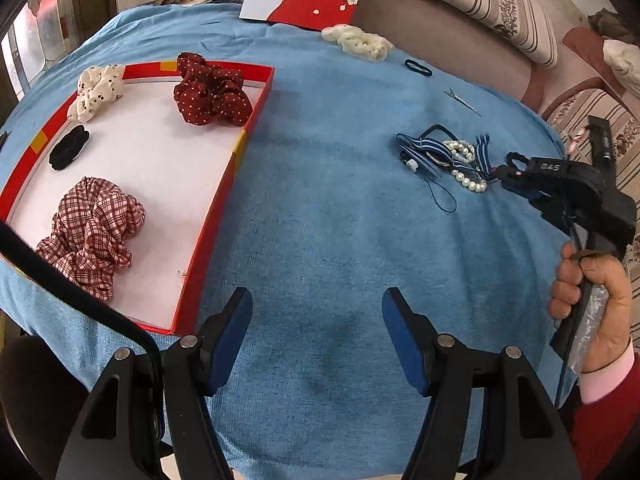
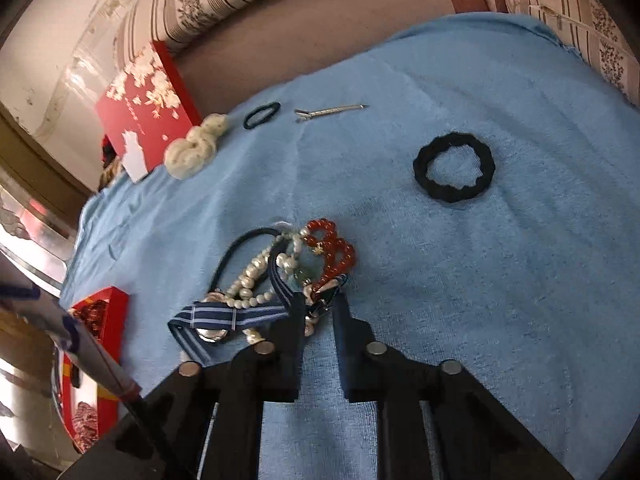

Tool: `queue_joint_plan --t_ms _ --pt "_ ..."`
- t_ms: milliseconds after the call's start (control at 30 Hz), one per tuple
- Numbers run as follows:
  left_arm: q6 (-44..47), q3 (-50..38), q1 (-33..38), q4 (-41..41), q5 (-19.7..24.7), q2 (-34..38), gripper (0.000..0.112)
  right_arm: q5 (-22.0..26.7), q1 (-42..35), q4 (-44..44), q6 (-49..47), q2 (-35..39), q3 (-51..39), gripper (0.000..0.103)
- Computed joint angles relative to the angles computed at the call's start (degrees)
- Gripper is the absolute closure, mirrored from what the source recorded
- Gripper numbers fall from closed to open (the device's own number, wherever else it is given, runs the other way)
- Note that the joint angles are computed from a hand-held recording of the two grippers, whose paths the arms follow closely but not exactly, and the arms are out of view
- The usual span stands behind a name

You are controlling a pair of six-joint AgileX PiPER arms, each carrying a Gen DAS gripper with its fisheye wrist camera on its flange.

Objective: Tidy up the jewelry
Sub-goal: 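Grasp the blue striped watch strap with the right tool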

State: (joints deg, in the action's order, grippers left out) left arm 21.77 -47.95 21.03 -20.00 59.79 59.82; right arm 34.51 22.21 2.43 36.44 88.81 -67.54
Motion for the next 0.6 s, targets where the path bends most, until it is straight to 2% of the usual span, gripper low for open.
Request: queue_joint_plan --t_ms 33,267,367,400,433,467,500,533,600 --pt "0.21 0.04 0.29 -0.15 -0.06 -0.03 0.046 0.96 0.65 -2.59 1.42 -0.75 -0.22 0.102" --pt "2.49 0.35 2.32 -2.13 1.89 -1.25 0.046 7.34 3.30 -14.83 6.43 -11.48 1.31 0.102" --pt "3.15 0.60 3.06 -2.77 2.83 -2.51 0.046 8.00 1.02 -9.02 0.22 -13.44 1.61 0.100" --pt "3.42 0.65 3.34 -3.10 3.21 -2.82 0.046 7.90 0.41 -6.87 -1.20 -13.43 1.91 0.098" --pt "4.02 0.74 3.80 -3.52 3.80 -3.30 0.046 7.89 0.34 -5.86 -1.61 -13.16 2.05 0.084" --pt "4.19 0.81 3.88 -3.56 4.05 -3.68 0.046 7.23 0.41 -4.80 -1.82 -12.84 2.57 0.063" --pt "4.45 0.95 4.05 -3.60 4.31 -4.14 0.046 6.28 0.70 -4.19 -1.65 -12.15 2.75 0.055" --pt "4.61 1.05 4.12 -3.56 4.43 -4.51 0.046 4.79 0.97 -3.37 -1.53 -11.02 2.94 0.051" --pt "4.37 1.13 3.92 -3.30 4.31 -4.69 0.046 2.98 0.76 -0.05 -2.67 -7.98 2.15 0.051"
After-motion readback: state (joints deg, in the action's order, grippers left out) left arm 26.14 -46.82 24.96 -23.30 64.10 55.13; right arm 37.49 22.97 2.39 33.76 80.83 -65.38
